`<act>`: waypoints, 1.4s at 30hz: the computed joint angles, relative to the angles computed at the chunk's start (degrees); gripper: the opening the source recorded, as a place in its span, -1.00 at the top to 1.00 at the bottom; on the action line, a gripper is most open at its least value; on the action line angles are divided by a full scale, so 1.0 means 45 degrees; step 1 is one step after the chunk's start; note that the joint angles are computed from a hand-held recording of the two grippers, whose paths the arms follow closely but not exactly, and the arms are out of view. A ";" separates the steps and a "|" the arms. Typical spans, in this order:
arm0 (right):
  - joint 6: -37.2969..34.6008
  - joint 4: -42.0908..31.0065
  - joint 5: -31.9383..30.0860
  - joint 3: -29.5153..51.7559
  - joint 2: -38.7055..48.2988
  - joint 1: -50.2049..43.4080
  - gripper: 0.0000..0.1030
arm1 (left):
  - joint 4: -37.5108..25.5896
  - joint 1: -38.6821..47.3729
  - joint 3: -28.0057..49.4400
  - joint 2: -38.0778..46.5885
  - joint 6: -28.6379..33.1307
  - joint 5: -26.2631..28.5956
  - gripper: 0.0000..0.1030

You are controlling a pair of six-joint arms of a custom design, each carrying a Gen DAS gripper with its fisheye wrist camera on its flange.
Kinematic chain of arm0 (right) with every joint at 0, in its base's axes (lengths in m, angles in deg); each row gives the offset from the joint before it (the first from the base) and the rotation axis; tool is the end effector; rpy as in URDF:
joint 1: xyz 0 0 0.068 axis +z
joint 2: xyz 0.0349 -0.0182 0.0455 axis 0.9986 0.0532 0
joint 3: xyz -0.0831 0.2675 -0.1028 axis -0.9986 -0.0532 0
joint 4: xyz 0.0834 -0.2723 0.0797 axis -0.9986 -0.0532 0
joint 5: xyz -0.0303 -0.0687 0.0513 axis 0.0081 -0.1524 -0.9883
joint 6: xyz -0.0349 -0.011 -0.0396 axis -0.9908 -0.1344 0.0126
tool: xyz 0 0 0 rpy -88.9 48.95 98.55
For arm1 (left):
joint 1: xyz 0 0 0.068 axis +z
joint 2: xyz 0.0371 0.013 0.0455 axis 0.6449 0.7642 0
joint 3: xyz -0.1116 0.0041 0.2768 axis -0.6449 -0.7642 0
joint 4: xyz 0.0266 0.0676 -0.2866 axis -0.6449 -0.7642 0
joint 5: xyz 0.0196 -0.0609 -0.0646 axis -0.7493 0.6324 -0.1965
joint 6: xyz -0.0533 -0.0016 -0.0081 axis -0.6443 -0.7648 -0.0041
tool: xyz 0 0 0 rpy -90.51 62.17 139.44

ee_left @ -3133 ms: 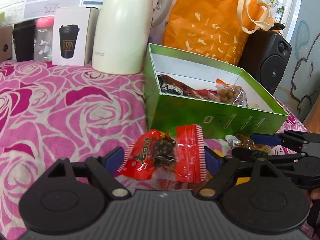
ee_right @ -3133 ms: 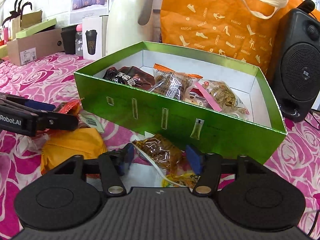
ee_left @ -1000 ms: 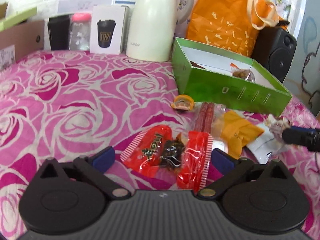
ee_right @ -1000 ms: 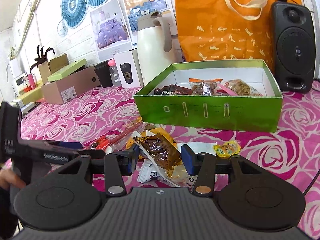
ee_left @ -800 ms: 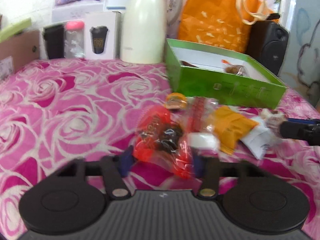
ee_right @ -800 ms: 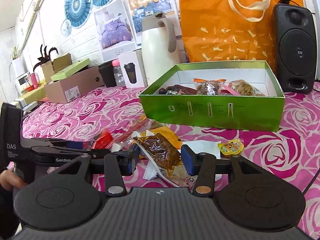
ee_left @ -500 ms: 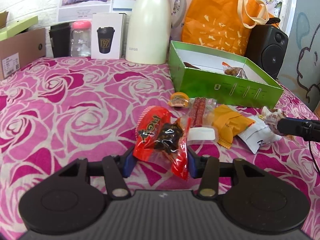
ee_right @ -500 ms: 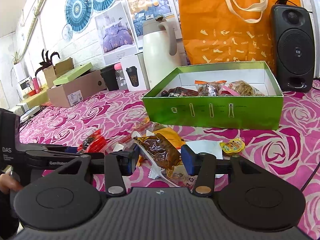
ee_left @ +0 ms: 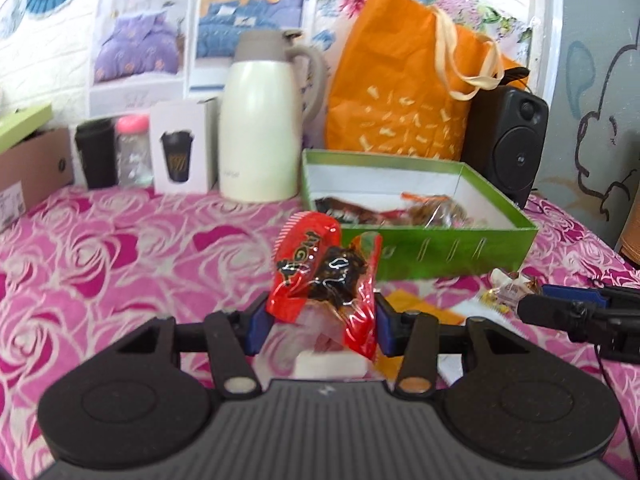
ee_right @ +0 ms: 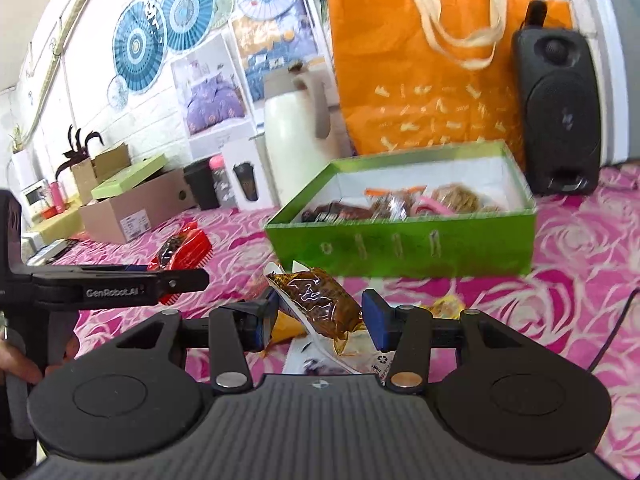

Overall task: Organize snacks
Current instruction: 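Carry the red packet into the box with the left gripper while the right gripper drops the jerky packet in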

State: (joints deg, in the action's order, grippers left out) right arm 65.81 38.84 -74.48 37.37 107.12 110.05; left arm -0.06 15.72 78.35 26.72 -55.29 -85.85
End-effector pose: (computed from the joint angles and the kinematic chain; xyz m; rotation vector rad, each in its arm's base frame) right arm 0.2538 0.1011 0.1305 0.0032 1.9593 0.2663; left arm 0.3391 -0.1569 0.1542 0.4006 2.0251 -0.3831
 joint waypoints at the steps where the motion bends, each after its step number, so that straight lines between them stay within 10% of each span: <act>1: -0.0067 0.0052 0.0140 -0.0012 -0.0045 -0.0013 -0.55 | 0.0079 -0.0147 0.0142 0.0102 -0.0061 -0.0150 0.06; 13: -0.1241 0.1744 0.2489 0.0394 0.0592 -0.0352 -0.55 | 0.0490 -0.1306 0.2619 0.1967 -0.0125 -0.1620 0.04; 28: -0.1818 0.3041 0.0743 0.2397 0.2486 -0.2615 -0.55 | -0.1907 -0.1490 0.8280 0.5280 -0.0198 -0.2645 0.03; 33: -0.2008 0.2081 0.1020 0.3632 0.3702 -0.2760 -0.50 | -0.2139 -0.1509 0.8846 0.5894 -0.0083 -0.2610 0.00; 35: -0.2019 0.1668 0.1137 0.4044 0.4101 -0.2832 -0.15 | -0.2309 -0.1493 0.9054 0.6114 -0.0040 -0.2614 -0.01; 42: -0.1559 0.0453 0.0581 0.4813 0.4607 -0.3259 -0.17 | -0.2887 -0.1234 0.9537 0.6633 -0.0006 -0.1939 -0.31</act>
State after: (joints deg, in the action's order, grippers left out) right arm 58.79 40.88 -71.87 59.03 127.85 95.38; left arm -13.05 10.17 121.27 56.57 -55.32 -94.57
